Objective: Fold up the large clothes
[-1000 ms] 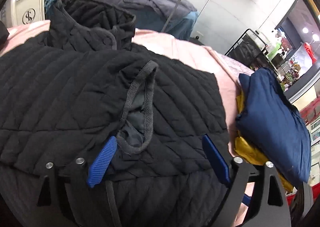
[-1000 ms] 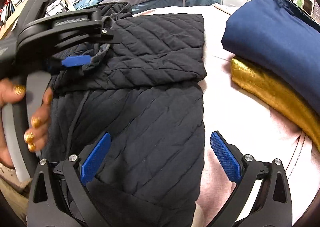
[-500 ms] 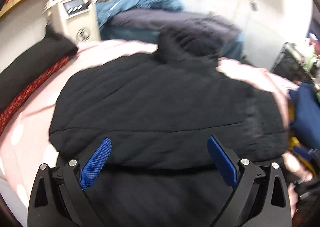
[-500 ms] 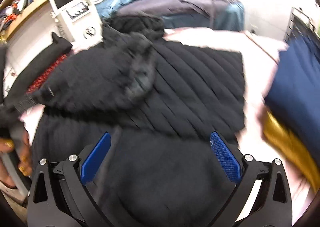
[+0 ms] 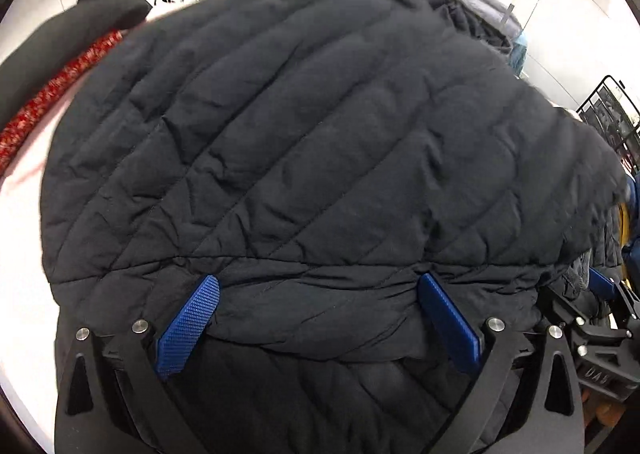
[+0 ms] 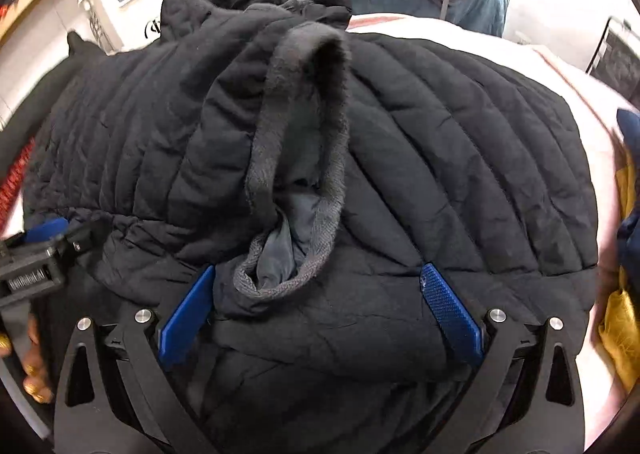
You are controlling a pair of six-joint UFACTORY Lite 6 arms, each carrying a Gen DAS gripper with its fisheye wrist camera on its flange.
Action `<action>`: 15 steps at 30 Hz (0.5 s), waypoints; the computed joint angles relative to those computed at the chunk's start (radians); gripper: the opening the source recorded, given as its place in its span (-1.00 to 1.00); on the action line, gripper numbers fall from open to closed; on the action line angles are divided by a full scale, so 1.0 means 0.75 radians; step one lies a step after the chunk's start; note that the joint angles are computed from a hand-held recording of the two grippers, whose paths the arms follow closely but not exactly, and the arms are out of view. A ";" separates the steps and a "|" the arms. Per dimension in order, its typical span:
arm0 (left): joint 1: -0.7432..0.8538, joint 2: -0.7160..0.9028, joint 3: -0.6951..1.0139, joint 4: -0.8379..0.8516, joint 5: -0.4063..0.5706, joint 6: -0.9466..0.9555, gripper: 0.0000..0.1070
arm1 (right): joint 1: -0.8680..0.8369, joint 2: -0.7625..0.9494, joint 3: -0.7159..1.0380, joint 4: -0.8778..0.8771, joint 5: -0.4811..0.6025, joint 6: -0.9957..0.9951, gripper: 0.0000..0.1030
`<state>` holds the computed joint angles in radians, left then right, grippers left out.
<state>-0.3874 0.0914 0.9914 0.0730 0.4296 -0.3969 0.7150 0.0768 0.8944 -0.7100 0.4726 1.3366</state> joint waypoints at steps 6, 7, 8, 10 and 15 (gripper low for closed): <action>0.031 0.078 0.064 -0.054 0.016 0.085 0.84 | -0.033 0.092 0.091 0.116 0.010 -0.135 0.92; 0.027 0.073 0.049 -0.029 -0.004 0.064 0.84 | -0.035 0.090 0.089 0.113 0.008 -0.134 0.92; 0.026 0.071 0.042 -0.017 -0.015 0.054 0.84 | -0.036 0.080 0.080 0.104 0.005 -0.127 0.92; 0.019 0.063 0.022 0.015 -0.037 0.023 0.84 | -0.030 0.058 0.050 0.052 -0.005 -0.072 0.92; -0.037 0.011 -0.039 0.082 -0.055 -0.085 0.84 | -0.028 0.004 0.031 0.199 0.032 -0.195 0.91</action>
<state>-0.4153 0.0999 0.9623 0.1344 0.3880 -0.4609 0.6938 0.0798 0.9179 -0.5608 0.4970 1.1902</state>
